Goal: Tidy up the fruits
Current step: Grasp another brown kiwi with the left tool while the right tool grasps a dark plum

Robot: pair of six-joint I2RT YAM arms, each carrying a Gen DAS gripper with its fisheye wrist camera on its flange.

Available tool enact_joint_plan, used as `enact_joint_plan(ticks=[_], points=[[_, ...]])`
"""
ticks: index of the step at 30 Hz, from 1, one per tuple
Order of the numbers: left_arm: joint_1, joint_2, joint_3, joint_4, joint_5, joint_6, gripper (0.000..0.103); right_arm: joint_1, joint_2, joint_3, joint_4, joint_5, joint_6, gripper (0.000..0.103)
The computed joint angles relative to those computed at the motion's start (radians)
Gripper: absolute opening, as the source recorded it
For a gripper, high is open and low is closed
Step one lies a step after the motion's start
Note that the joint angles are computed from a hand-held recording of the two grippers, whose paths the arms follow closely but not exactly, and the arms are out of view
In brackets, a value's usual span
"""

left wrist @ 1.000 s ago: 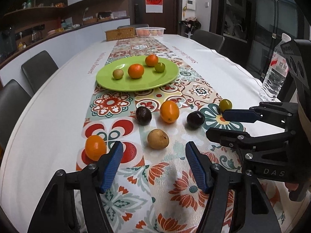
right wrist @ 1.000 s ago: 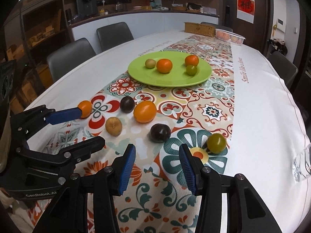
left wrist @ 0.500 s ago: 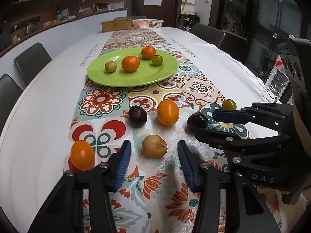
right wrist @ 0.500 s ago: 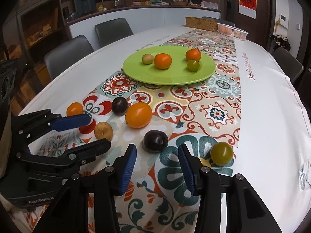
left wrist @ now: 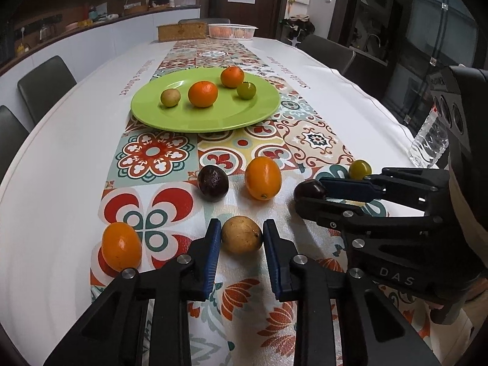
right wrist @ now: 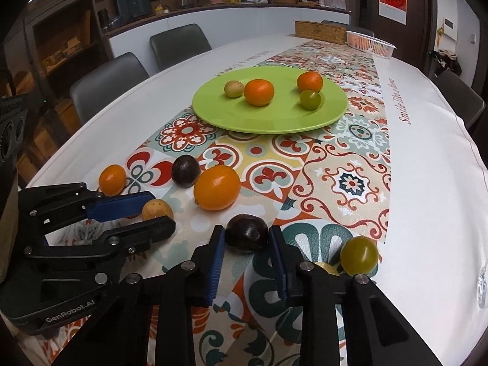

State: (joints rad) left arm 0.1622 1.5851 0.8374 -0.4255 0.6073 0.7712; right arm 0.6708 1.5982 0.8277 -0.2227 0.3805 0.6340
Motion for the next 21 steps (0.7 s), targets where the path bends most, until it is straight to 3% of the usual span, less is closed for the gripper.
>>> enact_joint_plan(ticks=[21], points=[[0.069, -0.112, 0.025, -0.076, 0.078, 0.015, 0.028, 0.062, -0.105, 0.021, -0.081, 0.091, 0.034, 0.03]])
